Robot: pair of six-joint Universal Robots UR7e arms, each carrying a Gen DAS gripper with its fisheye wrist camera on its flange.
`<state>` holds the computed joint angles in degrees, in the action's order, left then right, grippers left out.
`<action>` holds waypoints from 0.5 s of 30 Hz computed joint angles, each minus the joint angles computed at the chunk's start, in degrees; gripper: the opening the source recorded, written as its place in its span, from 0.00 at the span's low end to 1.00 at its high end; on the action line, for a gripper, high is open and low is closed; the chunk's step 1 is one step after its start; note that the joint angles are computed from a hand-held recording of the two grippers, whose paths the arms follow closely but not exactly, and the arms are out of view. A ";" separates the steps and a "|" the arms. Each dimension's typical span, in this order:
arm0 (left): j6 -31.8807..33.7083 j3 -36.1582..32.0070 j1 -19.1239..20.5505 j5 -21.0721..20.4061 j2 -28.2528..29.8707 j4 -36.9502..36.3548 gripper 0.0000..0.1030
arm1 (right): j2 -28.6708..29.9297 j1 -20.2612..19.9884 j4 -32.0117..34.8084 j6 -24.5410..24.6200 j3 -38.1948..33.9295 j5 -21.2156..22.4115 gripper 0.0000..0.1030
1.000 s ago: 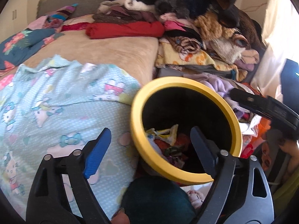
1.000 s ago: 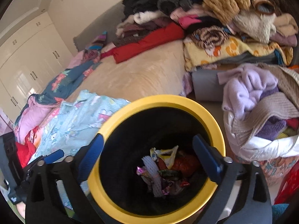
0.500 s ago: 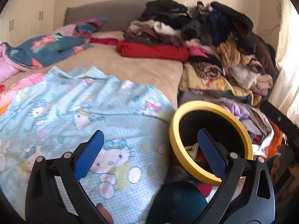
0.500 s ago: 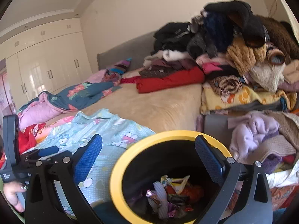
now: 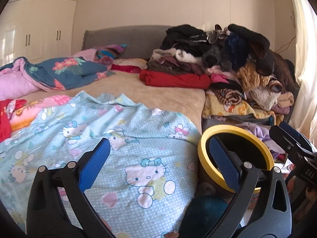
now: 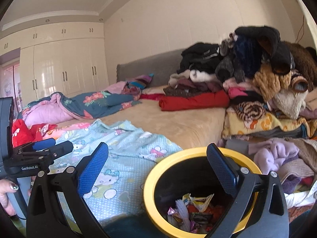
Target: Collect trash
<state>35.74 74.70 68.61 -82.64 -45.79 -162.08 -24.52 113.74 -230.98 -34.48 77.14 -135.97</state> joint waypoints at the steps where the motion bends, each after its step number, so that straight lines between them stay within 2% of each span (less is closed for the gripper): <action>1: 0.07 0.52 0.16 -0.82 -0.32 -0.96 0.89 | 0.68 0.27 -1.27 -1.31 -0.78 0.02 0.94; 5: 0.83 2.44 0.47 -2.49 -1.39 -3.90 0.89 | 2.43 1.01 -4.26 -3.90 -2.83 -0.55 0.94; 15: -0.12 3.70 0.66 -2.69 -2.17 -5.70 0.89 | 3.23 1.22 -6.07 -5.21 -3.85 -1.53 0.94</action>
<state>35.63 78.40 69.27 -85.33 -47.96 -167.78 -21.29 114.96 -237.05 -39.69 73.29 -137.50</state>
